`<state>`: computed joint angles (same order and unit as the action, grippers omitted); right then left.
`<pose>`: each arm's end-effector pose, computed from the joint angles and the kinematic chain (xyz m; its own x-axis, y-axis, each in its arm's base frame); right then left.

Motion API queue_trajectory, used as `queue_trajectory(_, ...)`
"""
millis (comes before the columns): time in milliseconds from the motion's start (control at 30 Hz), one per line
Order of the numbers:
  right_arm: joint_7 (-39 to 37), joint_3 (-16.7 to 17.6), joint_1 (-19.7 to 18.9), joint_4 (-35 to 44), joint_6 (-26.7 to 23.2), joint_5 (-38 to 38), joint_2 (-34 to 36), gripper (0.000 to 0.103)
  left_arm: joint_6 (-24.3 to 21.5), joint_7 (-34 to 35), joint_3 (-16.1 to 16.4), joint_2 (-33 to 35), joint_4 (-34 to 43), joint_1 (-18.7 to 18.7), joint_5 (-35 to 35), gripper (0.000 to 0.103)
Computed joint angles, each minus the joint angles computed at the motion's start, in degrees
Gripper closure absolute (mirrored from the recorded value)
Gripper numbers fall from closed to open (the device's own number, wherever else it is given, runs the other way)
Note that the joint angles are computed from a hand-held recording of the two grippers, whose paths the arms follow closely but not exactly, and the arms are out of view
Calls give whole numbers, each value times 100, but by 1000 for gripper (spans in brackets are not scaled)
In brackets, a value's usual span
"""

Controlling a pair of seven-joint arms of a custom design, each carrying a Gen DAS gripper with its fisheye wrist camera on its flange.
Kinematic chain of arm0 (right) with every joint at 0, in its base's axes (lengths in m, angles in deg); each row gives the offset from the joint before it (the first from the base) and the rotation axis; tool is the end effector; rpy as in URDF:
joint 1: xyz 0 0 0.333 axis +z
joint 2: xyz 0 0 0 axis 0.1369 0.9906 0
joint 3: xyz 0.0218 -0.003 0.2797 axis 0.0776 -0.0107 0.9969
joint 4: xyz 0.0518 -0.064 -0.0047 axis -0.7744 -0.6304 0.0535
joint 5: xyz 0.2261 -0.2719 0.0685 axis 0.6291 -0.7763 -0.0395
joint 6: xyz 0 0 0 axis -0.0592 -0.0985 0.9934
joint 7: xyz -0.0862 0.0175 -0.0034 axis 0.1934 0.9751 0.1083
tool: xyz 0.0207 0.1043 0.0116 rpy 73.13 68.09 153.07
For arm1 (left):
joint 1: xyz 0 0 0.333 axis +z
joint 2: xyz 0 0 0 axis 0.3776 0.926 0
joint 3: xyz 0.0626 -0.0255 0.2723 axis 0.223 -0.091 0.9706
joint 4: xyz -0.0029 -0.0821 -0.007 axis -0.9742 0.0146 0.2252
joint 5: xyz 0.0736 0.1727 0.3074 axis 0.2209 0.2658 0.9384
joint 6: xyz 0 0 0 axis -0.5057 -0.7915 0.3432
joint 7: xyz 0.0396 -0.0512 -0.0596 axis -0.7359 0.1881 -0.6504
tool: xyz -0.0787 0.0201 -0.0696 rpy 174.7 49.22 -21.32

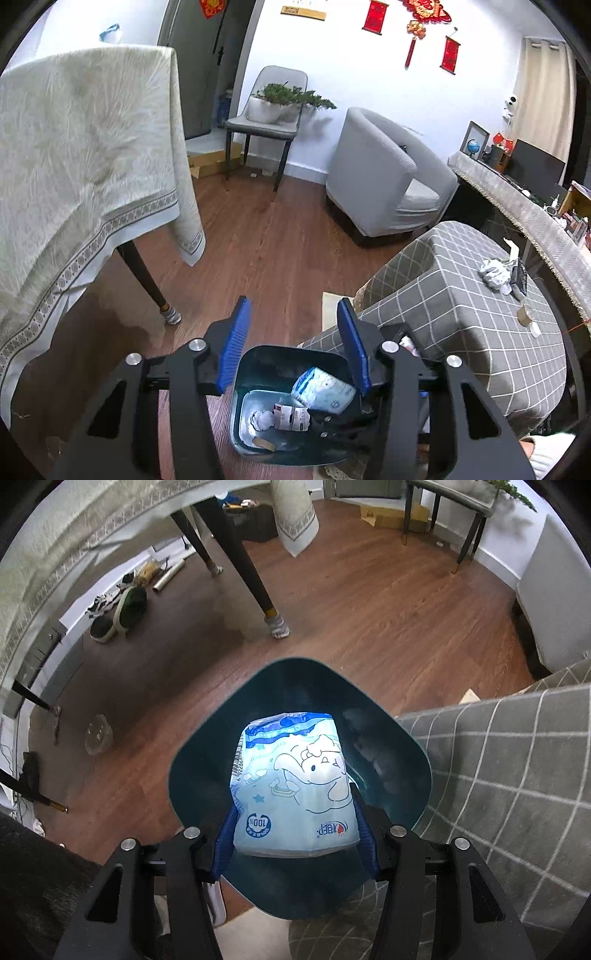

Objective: Collect trash
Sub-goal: 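Lower the blue tissue pack in the right tool into the bin and release it, then move both tools back over the table toward the foil and white lid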

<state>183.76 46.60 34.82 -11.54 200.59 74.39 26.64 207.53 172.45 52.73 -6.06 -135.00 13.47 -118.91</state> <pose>0.5611 0.3284 0.2866 0.1476 -0.9840 -0.1001 -0.9448 -0.1104 -0.3084 0.5486 -0.1987 0.4369 -0.5628 -0.7971 0.2187 -0.6059 0.2178 -0.7652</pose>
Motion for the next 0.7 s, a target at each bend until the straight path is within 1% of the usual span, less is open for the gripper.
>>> queue_trajectory(67, -22, 17, -1, -20, -70, 13, -4, 37, 25, 81, -25, -52, -25, -7, -84, 53)
queue_trajectory(100, 1, 4, 19, -35, -68, -3, -15, 30, 25, 123, -27, -68, -30, -13, -134, 53)
queue_trajectory(133, 15, 5, 26, -89, -29, -7, -46, 28, 26, 119, -23, -83, -34, -29, -143, 53)
queue_trajectory(267, 23, 38, 16, -476, 268, -3, -357, 28, 7, 204, -1, -166, -35, -72, -239, 53)
queue_trajectory(433, 128, 7, 63, -1035, 833, -139, -935, 28, 105, 281, 29, -327, -86, -195, -344, 53)
queue_trajectory(533, 149, 59, 26, -1362, 1101, -145, -1352, 28, 231, 396, 34, -421, -117, -289, -445, 53)
queue_trajectory(633, 396, -54, 105, -1598, 1235, -459, -1714, 28, 245, 469, 57, -485, -120, -375, -579, 53)
queue_trajectory(700, 688, -139, 145, -1834, 1413, -784, -2024, 28, 273, 449, 67, -500, -112, -437, -587, 53)
